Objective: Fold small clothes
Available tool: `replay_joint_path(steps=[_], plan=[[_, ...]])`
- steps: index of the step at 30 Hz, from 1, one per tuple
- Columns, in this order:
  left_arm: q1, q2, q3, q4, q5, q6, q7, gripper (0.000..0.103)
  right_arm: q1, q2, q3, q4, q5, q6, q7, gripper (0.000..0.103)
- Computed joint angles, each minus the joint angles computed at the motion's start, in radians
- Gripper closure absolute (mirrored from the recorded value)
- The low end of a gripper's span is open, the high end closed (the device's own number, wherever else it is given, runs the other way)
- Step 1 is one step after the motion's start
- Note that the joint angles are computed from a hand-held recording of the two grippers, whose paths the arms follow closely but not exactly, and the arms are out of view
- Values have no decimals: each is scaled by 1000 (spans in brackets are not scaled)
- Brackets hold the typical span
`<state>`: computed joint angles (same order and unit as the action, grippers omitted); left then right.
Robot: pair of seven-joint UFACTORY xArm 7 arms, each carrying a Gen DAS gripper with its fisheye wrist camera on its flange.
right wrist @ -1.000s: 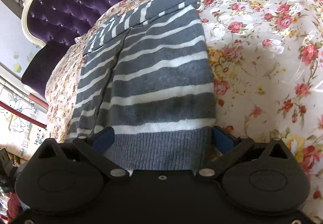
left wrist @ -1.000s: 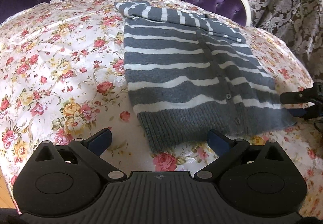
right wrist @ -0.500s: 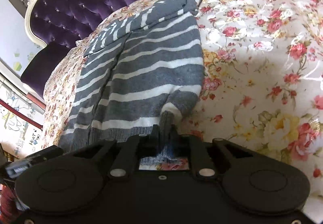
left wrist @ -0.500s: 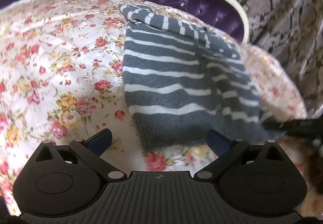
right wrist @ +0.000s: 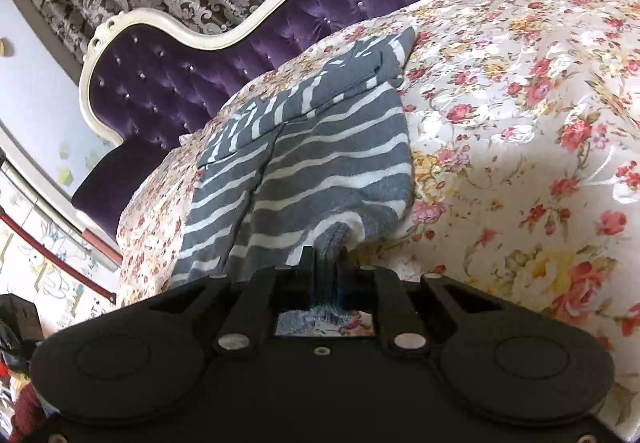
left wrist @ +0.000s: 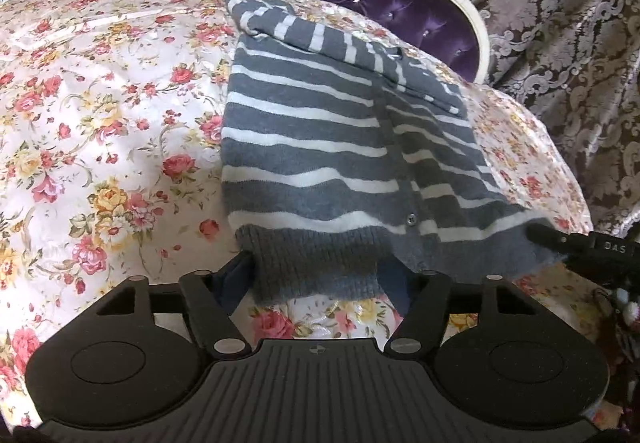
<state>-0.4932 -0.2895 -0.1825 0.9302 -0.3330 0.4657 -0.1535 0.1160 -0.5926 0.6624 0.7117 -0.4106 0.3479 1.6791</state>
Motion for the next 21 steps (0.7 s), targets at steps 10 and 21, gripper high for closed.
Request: replay_joint_path(steps=[10,21], plan=[[6,-1,4,-22,17,-48,-59,94,2,-4,2,0,-4,6,16,85],[-17,-57,27,-57,23,-171,-52,95,59,-41,-31,-13,64,28,13,85]])
